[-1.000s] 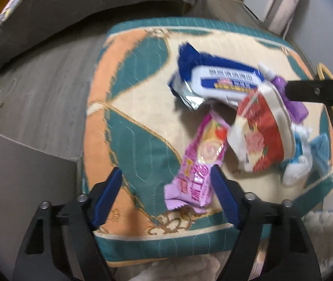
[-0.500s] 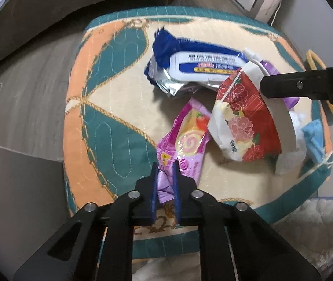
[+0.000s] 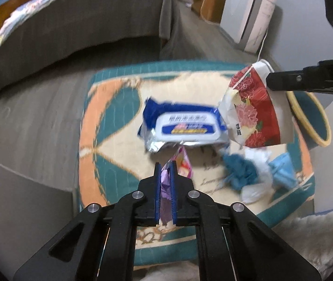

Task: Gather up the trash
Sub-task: 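Grasp the pink snack wrapper with the left tool while the right tool grasps the red floral cup, then carry the pink wrapper and red floral cup to the bin and release both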

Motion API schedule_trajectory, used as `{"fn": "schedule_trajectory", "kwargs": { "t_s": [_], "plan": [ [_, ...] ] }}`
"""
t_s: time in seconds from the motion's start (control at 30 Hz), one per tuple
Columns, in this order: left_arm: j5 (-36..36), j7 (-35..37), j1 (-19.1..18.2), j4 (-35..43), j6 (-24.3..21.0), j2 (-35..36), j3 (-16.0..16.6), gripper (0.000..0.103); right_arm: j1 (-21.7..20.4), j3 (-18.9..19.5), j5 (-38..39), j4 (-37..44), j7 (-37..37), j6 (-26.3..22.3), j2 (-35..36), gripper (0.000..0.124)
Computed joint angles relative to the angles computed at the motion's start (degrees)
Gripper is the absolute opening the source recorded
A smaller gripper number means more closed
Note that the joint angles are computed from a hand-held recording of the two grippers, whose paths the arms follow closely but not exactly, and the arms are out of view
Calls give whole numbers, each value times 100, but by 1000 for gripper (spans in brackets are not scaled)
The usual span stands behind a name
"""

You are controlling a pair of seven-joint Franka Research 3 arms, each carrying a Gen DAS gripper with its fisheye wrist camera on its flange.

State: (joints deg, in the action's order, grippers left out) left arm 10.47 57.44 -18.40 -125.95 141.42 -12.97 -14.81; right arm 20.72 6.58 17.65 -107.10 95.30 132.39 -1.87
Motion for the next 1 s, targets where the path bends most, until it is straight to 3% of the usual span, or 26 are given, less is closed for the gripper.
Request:
{"fn": "schedule_trajectory", "kwargs": {
  "t_s": [0.43,1.0],
  "plan": [
    [829,-586,-47,581,393,-23,-294,7,-449,-240,-322,-561,118,454,-605,3],
    [1214,-697,-566,2026,512,1375,-435,7,-1236,-664,-177,-1335,-148,651,-1162,3]
  ]
}}
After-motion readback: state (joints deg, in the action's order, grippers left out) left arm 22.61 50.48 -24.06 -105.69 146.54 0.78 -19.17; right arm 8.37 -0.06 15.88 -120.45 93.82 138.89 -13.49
